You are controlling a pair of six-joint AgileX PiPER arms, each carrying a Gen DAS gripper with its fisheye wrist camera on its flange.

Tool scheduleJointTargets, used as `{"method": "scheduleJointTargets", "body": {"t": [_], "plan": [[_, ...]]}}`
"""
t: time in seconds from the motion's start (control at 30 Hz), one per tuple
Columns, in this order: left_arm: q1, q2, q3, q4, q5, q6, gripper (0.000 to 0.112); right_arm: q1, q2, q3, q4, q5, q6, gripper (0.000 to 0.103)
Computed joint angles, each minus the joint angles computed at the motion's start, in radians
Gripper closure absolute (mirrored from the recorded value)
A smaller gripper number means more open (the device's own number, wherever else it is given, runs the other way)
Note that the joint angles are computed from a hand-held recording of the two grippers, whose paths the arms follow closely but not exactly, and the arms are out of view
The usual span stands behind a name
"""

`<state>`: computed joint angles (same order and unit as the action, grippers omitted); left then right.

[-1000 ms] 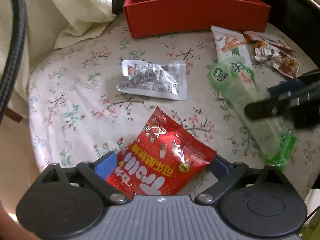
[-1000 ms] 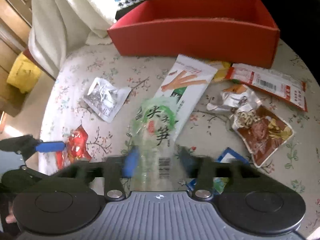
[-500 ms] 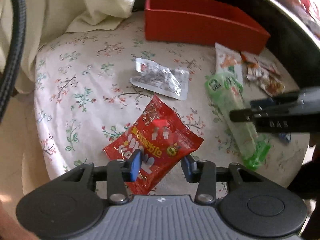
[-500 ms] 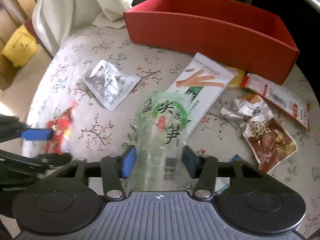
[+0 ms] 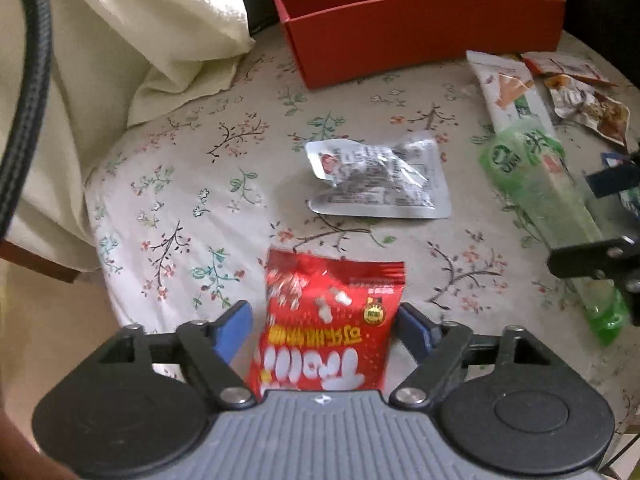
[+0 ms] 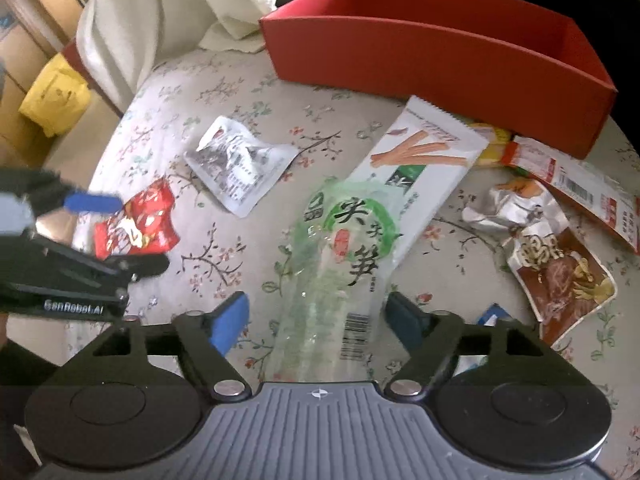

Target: Organize snacks

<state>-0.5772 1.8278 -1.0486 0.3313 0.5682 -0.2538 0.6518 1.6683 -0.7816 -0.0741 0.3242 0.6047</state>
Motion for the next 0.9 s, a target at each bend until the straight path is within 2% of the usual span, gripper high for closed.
{"method": "scheduleJointTargets", "body": {"t": [0.1,0.17,0.23,0.33,0.4,0.43,0.47,0.5,0.57,0.63,0.7,0.77,0.9], "plan": [[0.081,0.026,-0.003,-0.205,-0.042,0.191,0.015,-0.011,-0.001,-0.006,0.059,0.013,-0.046,0.017],[0.128,0.033,0.007,-0.305,-0.056,0.243,0.013,-0.024,0.001,-0.008,0.108,0.011,-0.096,0.015],[0.133,0.013,0.044,-0.288,-0.085,0.207,0.015,-0.033,0.002,-0.009,0.144,0.012,-0.128,0.014],[0.117,-0.027,0.119,-0.213,-0.161,0.073,0.022,-0.041,-0.003,-0.005,0.176,0.01,-0.16,0.015],[0.088,-0.056,0.141,-0.139,-0.163,-0.067,0.04,-0.037,-0.001,-0.008,0.138,0.011,-0.131,0.016],[0.078,-0.074,0.152,-0.136,-0.164,-0.102,0.048,-0.034,-0.004,-0.01,0.103,0.019,-0.1,0.021],[0.071,-0.089,0.162,-0.165,-0.162,-0.108,0.052,-0.031,-0.006,-0.014,0.069,0.026,-0.066,0.029],[0.059,-0.098,0.175,-0.163,-0.169,-0.137,0.055,-0.032,-0.008,-0.015,0.049,0.031,-0.042,0.032],[0.015,-0.113,0.183,-0.089,-0.163,-0.238,0.062,-0.029,-0.015,-0.007,0.003,0.032,0.007,0.042],[-0.003,-0.144,0.197,-0.142,-0.171,-0.211,0.064,-0.027,-0.027,0.008,-0.039,0.032,0.047,0.049],[0.001,-0.194,0.235,-0.263,-0.198,-0.112,0.065,-0.045,-0.062,0.042,0.025,0.014,0.007,0.055],[-0.012,-0.212,0.246,-0.251,-0.203,-0.125,0.065,-0.053,-0.1,0.078,0.039,-0.001,0.021,0.061],[0.028,-0.223,0.252,-0.421,-0.206,0.031,0.065,-0.019,-0.107,0.089,-0.091,0.015,0.209,0.06]]}}
